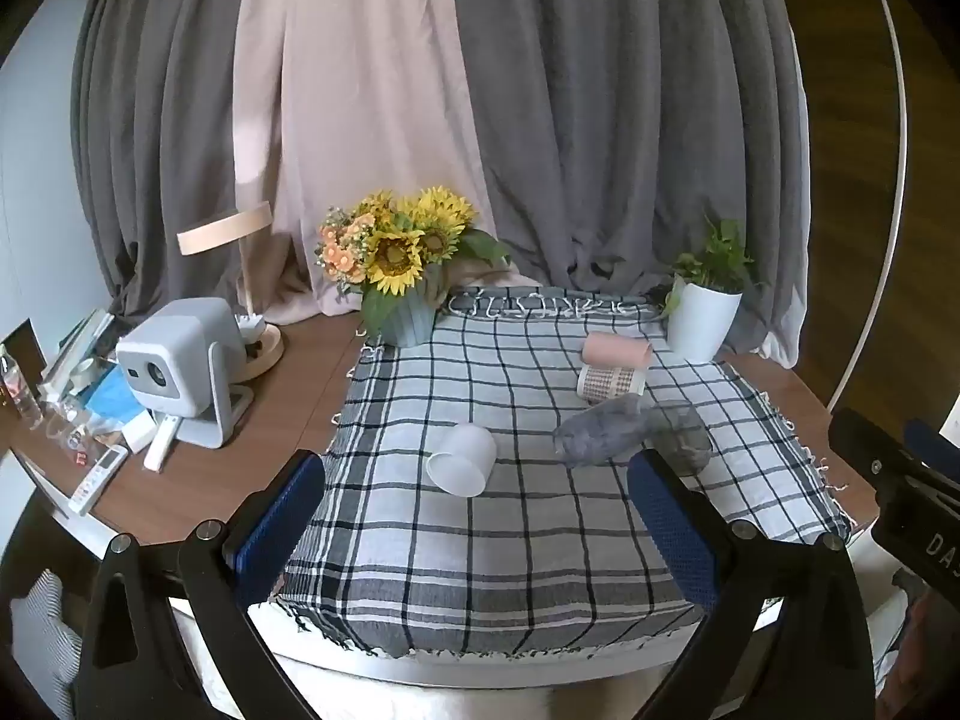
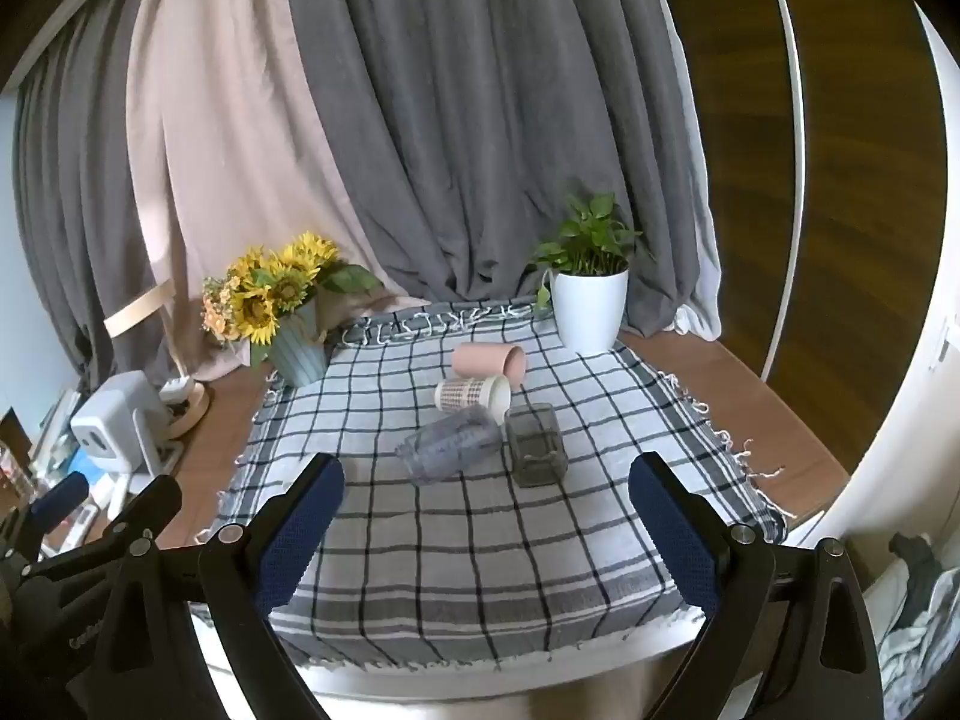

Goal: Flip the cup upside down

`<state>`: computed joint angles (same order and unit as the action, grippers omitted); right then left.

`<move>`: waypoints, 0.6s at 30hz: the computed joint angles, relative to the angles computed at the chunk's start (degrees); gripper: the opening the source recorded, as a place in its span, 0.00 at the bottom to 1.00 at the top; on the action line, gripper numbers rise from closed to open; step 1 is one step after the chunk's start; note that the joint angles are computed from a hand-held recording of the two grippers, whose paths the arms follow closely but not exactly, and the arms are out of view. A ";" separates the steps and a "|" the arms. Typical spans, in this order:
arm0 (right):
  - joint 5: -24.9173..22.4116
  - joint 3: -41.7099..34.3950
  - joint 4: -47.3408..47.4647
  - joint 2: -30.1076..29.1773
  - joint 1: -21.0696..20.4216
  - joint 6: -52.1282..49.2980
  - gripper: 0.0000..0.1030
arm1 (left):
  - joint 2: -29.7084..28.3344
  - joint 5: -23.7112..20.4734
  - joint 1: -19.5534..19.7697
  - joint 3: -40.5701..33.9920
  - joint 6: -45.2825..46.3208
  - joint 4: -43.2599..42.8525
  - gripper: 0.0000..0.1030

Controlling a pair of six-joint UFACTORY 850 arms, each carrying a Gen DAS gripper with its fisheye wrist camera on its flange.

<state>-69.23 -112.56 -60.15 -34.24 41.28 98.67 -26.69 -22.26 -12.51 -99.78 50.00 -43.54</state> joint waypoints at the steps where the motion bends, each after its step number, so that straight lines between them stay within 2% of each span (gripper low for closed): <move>1: -0.18 -0.29 0.64 -0.13 -0.02 -0.55 0.94 | 0.04 -0.06 0.07 0.08 0.77 -0.54 1.00; 3: 0.03 -0.14 0.66 -0.10 0.00 -0.42 0.94 | 0.18 -0.18 0.17 0.15 1.30 -0.68 1.00; 5: 0.17 0.18 0.37 0.00 0.06 0.04 0.93 | -0.04 0.21 -0.15 -0.11 -1.96 2.08 1.00; 13: 0.18 0.16 0.06 -0.24 0.22 0.31 0.93 | -0.56 0.33 0.30 0.45 2.77 -1.82 1.00; 18: 0.15 -0.32 -0.04 -0.59 0.29 0.44 0.93 | -0.45 -0.45 0.21 -0.93 1.55 -0.42 1.00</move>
